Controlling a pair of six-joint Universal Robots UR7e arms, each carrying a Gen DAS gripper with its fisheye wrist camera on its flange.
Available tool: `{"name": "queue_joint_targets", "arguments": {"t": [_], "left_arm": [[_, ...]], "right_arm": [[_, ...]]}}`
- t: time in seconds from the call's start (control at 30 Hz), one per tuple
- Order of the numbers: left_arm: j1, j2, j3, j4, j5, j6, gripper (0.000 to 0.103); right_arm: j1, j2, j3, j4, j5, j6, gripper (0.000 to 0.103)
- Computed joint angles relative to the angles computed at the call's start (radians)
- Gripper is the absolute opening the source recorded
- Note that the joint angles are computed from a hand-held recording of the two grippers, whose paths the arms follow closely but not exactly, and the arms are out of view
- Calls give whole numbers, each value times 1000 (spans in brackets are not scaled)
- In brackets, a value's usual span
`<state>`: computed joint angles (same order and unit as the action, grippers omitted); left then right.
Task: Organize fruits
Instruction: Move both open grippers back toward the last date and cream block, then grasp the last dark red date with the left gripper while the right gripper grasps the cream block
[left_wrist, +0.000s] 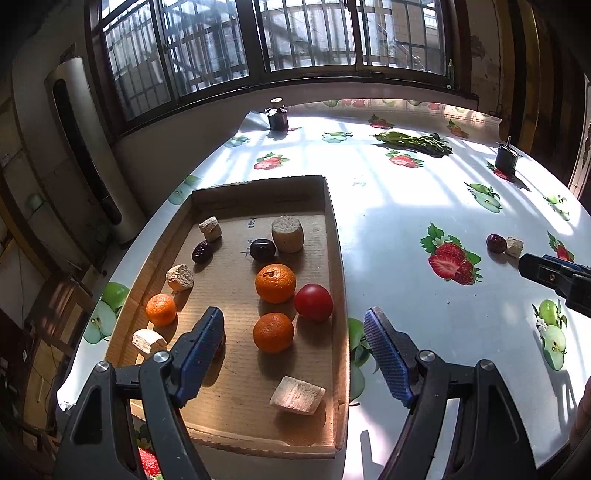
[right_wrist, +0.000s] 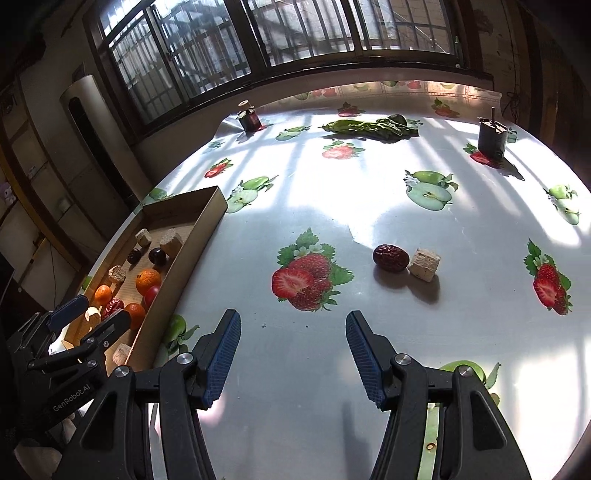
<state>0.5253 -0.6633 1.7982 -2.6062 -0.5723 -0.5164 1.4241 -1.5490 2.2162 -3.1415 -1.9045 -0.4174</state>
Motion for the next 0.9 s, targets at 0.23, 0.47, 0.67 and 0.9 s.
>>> {"name": "queue_joint_targets", "arguments": {"t": [0.23,0.47,0.67,0.9], "left_arm": [[10,9,-7,-48,-38,14,78],[-1,29,-26,-63,-86,56,78],[-3,24,-32,-11,-77,18,78],[10,47,-88,2,-127,20,78]], "right_arm": [[-94,-68,-83,28,-101,11,67],[-99,7,-152,92,-106,-72,67],[-83,130,-182,17,-137,-232,63],[-123,120,-182,42,-25,-239,32]]}}
